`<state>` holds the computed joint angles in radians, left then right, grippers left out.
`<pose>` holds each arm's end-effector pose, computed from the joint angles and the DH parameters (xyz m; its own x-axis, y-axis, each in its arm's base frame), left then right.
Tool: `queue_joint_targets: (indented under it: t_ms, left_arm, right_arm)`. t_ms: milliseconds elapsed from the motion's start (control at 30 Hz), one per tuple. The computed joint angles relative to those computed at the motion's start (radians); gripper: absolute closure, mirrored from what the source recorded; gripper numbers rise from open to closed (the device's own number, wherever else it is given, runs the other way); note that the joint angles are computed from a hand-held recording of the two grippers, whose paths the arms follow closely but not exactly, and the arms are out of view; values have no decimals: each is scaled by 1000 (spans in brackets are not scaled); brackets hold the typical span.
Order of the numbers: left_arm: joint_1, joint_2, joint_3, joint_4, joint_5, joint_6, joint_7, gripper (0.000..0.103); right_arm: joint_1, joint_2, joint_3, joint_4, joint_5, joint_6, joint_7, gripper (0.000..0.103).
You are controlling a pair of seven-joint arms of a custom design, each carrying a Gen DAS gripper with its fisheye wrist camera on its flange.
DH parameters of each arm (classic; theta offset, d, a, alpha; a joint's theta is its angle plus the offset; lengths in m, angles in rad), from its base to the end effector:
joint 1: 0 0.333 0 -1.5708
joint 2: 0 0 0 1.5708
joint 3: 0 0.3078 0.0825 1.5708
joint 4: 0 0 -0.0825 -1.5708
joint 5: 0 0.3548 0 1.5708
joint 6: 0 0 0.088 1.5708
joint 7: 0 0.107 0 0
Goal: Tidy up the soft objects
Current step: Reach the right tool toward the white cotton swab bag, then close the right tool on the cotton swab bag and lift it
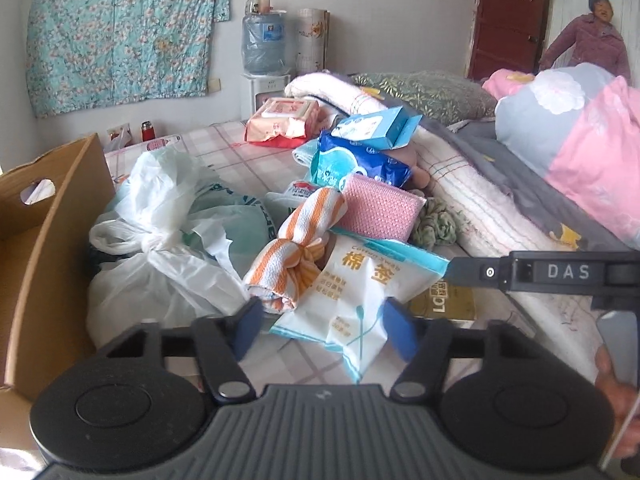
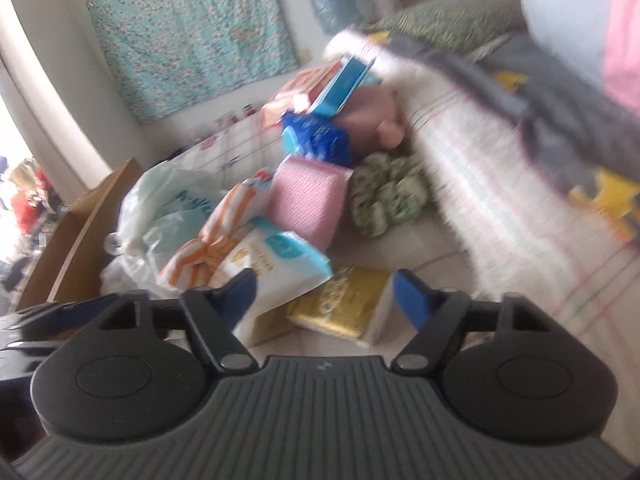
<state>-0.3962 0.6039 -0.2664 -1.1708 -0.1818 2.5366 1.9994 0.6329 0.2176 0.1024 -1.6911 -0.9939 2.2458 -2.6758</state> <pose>0.6237 -0.4014 0.5413 -0.7735 -0.6335 0.0196 -0.4417 0.5166 -0.7335 0.4882 0.4018 0.5164 -0.5135 -0.7499 -0.4170 -0.3937 0.6377 -0.6621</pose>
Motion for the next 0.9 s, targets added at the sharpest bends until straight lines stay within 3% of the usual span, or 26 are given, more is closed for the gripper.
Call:
queue_joint_targets:
  t_ms: [133,267,433,567,700,833,900]
  left_arm:
    - [-49,100,40,170,63,-123,-59,75]
    - [-70,141,61,233,104,-170,-98,84]
    - [-84,204,73,330,137,-242,-134,84]
    - [-98,300,79,500,149,-347,-155,84]
    - [-98,342,72,573,142,-380,-142,84]
    - [-86,320,66,532,126,-369,-140,84]
    - [-76,297,61,494,116,-360,-137,84]
  right_arm:
    - [-40,-6,-17,-57,-20,195,85,55]
    - [-64,25,-36,-55,-27,327,112,60]
    - [-73,77,-63,-30,4,428,117,64]
    - [-61,100,-89,-15,15,452,123,71]
    - [-53,112,-96,12,58,438,93,70]
    - [-53,129,-106,19,99,470,91,70]
    - [-45,145,-109,39,118,451,80,78]
